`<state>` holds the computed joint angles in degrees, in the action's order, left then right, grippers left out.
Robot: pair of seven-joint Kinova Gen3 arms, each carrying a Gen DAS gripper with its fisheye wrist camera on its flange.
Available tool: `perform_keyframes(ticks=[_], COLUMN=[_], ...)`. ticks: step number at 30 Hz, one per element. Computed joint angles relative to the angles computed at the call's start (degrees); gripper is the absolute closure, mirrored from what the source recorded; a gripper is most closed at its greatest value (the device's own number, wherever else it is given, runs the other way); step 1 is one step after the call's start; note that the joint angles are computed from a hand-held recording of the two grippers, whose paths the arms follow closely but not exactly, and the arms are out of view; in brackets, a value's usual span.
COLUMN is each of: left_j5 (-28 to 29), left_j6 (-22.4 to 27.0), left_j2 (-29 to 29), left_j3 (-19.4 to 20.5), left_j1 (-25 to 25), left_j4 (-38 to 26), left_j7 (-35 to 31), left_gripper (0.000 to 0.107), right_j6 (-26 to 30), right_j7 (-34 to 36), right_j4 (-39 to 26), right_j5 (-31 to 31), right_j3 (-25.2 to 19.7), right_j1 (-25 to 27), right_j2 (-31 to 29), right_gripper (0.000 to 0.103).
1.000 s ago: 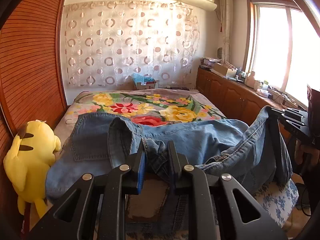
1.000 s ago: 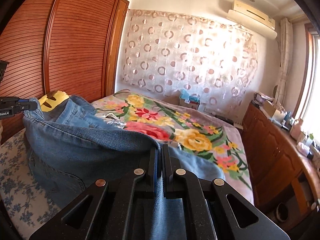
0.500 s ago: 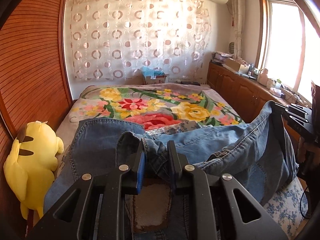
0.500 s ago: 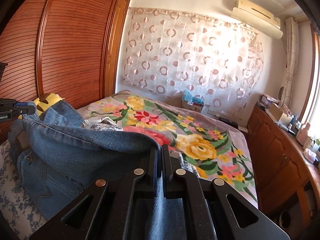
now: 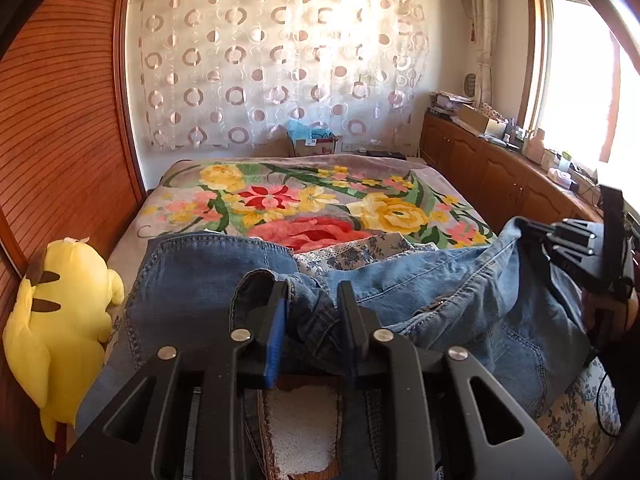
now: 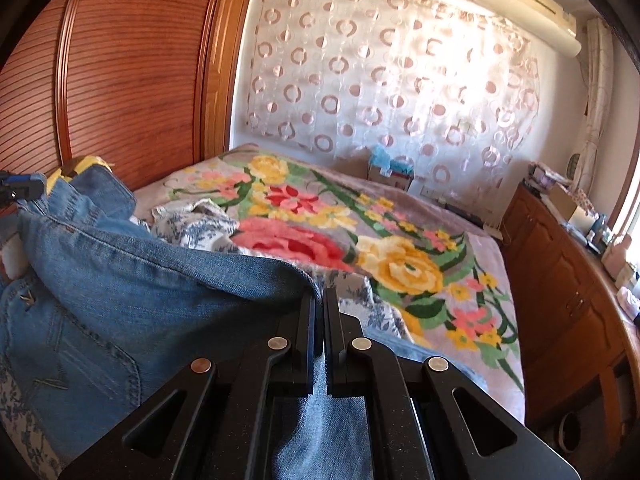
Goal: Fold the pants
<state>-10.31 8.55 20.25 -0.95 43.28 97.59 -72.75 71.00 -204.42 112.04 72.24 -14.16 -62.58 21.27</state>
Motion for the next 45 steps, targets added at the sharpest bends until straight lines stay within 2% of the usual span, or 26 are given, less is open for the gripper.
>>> perform_keyframes(ticks=[3, 7, 10, 18, 24, 25, 28, 31, 38, 40, 45], left_j5=[0.37, -0.84, -1.15, -2.71, -2.81, -2.82, -1.41, -0.36, 3.75, 4.72, 6.13], left_j6=[-0.10, -0.68, -1.89, -1.13, -1.16, -1.33, -1.11, -0.67, -0.67, -0.50, 0.00], left_j2=[-0.30, -1.07, -1.99, -2.39, -2.26, -2.29, -2.35, -1.89, 0.91, 2.02, 4.19], left_j3=[0.30, -3.58, -4.39, -5.09, -2.02, -1.59, 3.25, 5.55, 13.91, 15.35, 15.17], left_j1=[-0.45, 2.72, 3.10, 4.16, 2.77, 2.76, -0.50, -1.24, -4.97, -5.31, -4.25], left_j4=[0.20, 0.97, 2.04, 2.42, 2.79, 2.89, 2.76, 1.96, 0.33, 0.04, -0.25], left_j7=[-0.06, 1.96, 2.72, 3.05, 1.62, 1.24, -1.49, -3.52, -10.45, -12.40, -15.53], left_gripper=[0.075, 0.065, 0.056, 0.055, 0.055, 0.055, 0.055, 0.055, 0.055, 0.055, 0.055], right_j6=[-0.72, -1.02, -1.76, -4.85, -4.52, -4.14, -3.36, -1.30, 2.23, 2.78, 5.41], right_j7=[2.87, 5.13, 6.45, 7.40, 5.61, 5.02, 2.83, 1.03, -4.14, -6.49, -10.98], right_j4=[-1.49, -2.48, -3.11, -3.53, -2.65, -2.31, -0.75, 0.18, 2.89, 3.81, 4.20], right_j5=[-1.31, -2.06, -2.58, -3.99, -4.83, -5.07, -5.48, -6.32, -11.72, -13.73, -19.31], right_j3=[0.12, 0.46, 0.87, 1.72, 1.09, 0.80, -0.58, -2.04, -5.86, -6.92, -8.58], right_j1=[0.96, 1.61, 2.39, 4.15, 3.87, 3.59, 2.50, 0.96, -3.02, -4.40, -7.32], right_j2=[-0.50, -1.12, -0.83, -1.49, -3.51, -3.96, -5.54, -6.40, -8.30, -8.71, -8.89], right_gripper=[0.100, 0.100, 0.100, 0.100, 0.074, 0.073, 0.072, 0.072, 0.072, 0.072, 0.072])
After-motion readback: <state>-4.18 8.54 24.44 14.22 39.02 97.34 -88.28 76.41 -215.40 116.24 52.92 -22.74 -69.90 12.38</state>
